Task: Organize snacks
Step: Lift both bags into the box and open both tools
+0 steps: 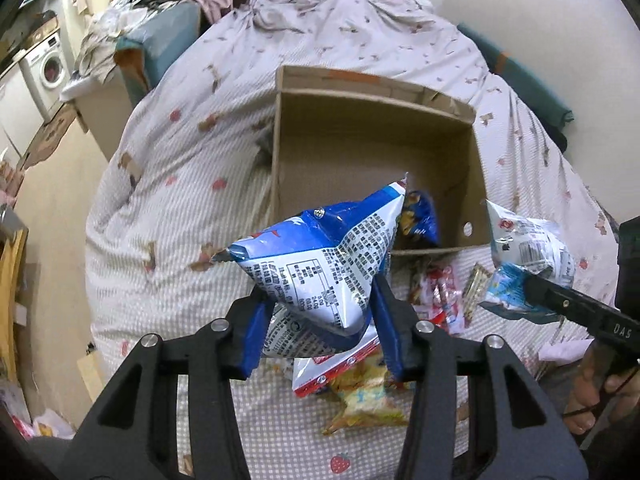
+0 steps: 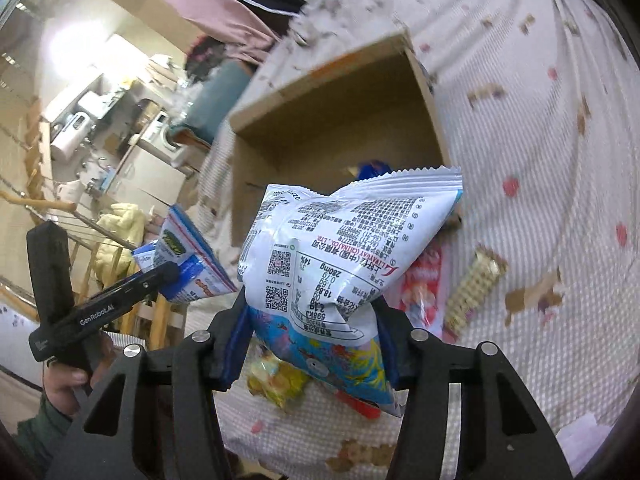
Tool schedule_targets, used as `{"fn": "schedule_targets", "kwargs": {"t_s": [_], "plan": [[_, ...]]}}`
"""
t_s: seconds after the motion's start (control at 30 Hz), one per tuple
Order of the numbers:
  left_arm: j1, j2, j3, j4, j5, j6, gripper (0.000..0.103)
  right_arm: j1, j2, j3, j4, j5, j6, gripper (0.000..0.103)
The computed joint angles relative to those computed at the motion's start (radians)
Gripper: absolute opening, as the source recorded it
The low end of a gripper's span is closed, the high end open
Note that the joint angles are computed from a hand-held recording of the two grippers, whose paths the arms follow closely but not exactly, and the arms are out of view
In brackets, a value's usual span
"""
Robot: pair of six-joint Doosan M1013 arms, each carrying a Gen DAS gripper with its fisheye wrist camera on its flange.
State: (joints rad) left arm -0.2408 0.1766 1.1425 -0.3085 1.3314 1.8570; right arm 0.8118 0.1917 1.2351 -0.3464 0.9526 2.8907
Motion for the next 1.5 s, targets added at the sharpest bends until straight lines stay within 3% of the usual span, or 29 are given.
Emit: {"fn": "schedule_targets", "kwargs": {"t_s": [0.23, 0.63, 0.87, 1.03, 1.2, 1.43, 1.5], "plan": [[-0.023, 0.043, -0.070, 0.026, 0.006, 0.011, 0.043, -0.011, 0.053, -0.100, -0.023, 0.064, -0.117, 0.055], [-0.073, 0.132, -0.156, 0.073, -0.015, 0.021, 0.043, -0.119, 0.122, -0.186, 0.047, 0.083, -0.258, 0.055], [-0.090, 0.165, -0.140, 0.070, -0.072, 0.045, 0.043, -0.170, 0.166, -0.202, 0.086, 0.099, -0.326, 0.055], [-0.077, 0.203, -0.152, 0.046, -0.022, -0.013, 0.043, -0.181, 0.169, -0.171, 0.099, 0.073, -0.315, 0.055], [-0.076, 0.209, -0.154, 0.036, -0.027, -0.021, 0.044, -0.165, 0.199, -0.212, 0.036, 0.130, -0.359, 0.057], [-0.086, 0.209, -0.158, 0.052, -0.043, -0.014, 0.045, -0.180, 0.193, -0.192, 0.067, 0.091, -0.337, 0.058], [-0.086, 0.213, -0.161, 0.044, -0.035, -0.006, 0.046, -0.181, 0.193, -0.190, 0.062, 0.102, -0.318, 0.066]]}}
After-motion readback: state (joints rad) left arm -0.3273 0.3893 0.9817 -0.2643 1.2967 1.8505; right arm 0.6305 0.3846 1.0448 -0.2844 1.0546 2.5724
